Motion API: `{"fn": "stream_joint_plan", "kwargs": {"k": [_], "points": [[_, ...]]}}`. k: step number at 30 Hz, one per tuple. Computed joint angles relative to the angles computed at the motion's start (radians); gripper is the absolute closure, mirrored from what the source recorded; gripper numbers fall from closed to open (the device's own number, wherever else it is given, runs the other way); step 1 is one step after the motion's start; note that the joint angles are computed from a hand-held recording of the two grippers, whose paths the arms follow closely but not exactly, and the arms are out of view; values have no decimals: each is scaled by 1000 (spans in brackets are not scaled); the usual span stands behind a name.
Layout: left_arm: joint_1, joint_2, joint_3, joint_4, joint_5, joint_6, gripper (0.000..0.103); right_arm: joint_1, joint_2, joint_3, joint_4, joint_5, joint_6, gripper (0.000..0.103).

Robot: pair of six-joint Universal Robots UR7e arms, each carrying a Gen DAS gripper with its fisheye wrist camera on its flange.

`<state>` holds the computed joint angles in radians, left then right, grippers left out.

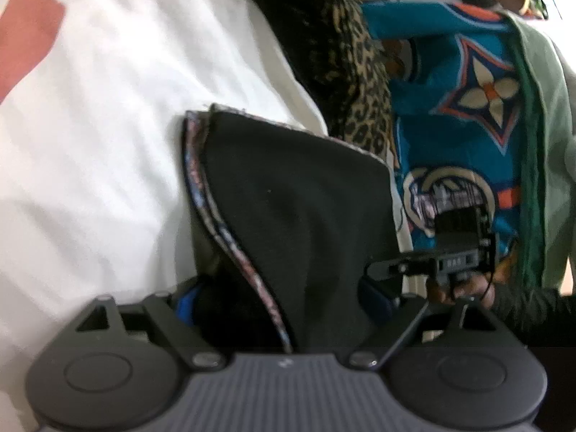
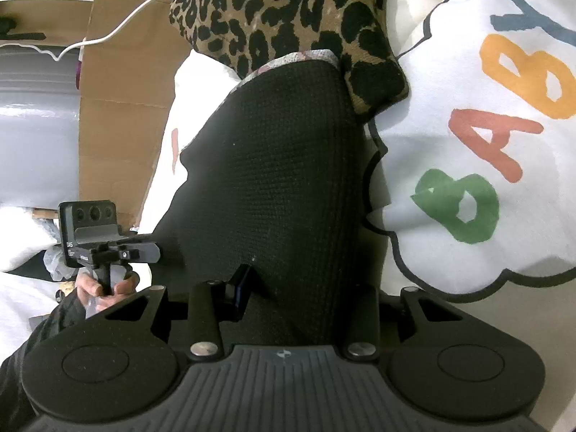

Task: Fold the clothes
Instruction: 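Lift the folded pants bundle off the sheet with both tools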

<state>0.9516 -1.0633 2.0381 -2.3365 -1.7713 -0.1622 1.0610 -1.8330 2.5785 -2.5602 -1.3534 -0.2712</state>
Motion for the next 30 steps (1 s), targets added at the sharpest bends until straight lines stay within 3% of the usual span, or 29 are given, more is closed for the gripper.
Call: {"fn": "stream_joint_plan", "kwargs": {"k": [4, 8, 11, 15, 23, 30], "points": [[-12, -10, -17, 71, 28, -3, 24, -17, -16, 11, 0, 19, -20, 61], [-23, -16, 3, 42, 49, -8, 25, -34, -22, 17, -1, 36, -29, 61], [-16, -16, 14, 8, 46, -22, 26, -5, -4, 8, -14, 14, -23, 69], [-16, -30, 17, 17, 92, -50, 56, 18, 16, -10, -9, -14, -10, 83], [-86, -77, 77, -32, 196, -140, 63, 167, 71, -28, -96, -149, 109, 91], [-205, -106, 46, 102, 339, -206, 66, 293, 115, -57, -112, -259, 209, 94]]}}
